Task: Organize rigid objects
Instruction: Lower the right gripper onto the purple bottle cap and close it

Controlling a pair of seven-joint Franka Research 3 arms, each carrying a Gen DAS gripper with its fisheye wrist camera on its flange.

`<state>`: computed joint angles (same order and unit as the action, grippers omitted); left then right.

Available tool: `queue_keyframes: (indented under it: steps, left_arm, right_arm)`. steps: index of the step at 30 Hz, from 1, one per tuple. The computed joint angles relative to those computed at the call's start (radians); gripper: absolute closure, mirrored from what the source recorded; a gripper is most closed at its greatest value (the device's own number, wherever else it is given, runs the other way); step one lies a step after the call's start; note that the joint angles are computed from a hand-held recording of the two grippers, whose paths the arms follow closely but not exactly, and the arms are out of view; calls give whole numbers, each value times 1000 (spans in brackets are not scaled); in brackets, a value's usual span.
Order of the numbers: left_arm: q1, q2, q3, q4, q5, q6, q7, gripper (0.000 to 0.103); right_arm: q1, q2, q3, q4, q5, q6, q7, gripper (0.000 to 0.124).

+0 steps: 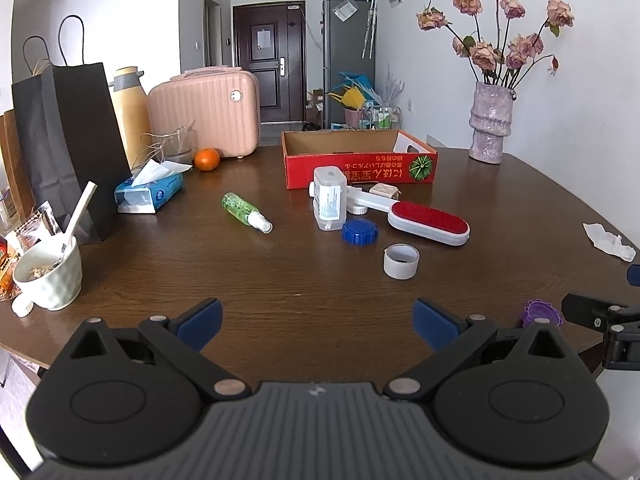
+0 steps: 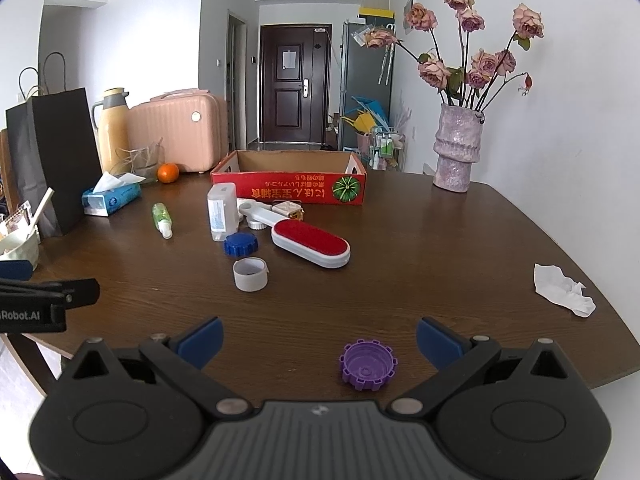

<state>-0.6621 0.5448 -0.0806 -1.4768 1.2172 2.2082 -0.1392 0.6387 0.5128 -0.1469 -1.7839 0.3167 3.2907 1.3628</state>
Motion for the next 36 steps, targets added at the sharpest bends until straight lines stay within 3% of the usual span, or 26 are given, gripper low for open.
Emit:
queue_keyframes:
  steps: [11,31,36]
  left_arm:
    - [23,69,21,84,-63,59,80,0]
    - [42,226,81,286,-233,127,239,0]
    - [46,277,90,356,-291,132,292,0]
  right_arm:
    - [-8,82,-24,112,-45,-78,63,21]
    - [-164,244,105,320,-126,-189,94,28]
    - [-176,283,107,361,-136,-234,97,39]
